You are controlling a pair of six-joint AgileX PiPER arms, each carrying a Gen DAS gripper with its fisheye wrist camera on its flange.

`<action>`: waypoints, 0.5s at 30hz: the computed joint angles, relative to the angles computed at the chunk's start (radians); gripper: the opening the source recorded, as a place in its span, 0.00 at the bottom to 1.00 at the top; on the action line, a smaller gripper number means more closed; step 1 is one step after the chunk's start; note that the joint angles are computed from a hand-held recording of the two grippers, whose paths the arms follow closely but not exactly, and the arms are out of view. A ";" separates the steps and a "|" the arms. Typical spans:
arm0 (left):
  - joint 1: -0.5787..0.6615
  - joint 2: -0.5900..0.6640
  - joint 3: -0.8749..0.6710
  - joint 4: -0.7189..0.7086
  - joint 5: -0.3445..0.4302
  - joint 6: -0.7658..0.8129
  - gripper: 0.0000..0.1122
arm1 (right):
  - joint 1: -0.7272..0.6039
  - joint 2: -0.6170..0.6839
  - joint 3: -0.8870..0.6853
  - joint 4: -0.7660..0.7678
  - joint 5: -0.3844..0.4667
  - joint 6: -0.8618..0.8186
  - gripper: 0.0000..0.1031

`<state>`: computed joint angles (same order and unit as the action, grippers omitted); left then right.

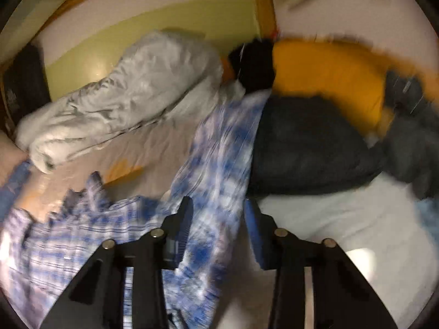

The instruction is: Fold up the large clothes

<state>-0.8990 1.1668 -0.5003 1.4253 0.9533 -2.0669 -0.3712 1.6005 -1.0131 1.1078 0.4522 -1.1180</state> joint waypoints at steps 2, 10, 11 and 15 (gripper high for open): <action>0.015 0.037 -0.001 0.005 -0.011 -0.013 0.89 | 0.005 0.059 -0.065 -0.113 0.018 0.122 0.32; 0.145 0.098 -0.021 -0.092 -0.266 0.122 0.86 | 0.032 0.176 -0.165 -0.183 0.009 0.198 0.51; 0.146 0.110 -0.021 -0.099 -0.267 0.105 0.86 | 0.030 0.193 -0.178 -0.192 0.022 0.208 0.46; 0.141 0.133 -0.018 -0.112 -0.280 0.090 0.85 | 0.008 0.229 -0.191 -0.132 0.057 0.196 0.10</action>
<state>-0.7579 1.3000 -0.5185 1.3130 0.6730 -1.9766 -0.3631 1.8295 -1.2042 0.9759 0.5089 -0.9216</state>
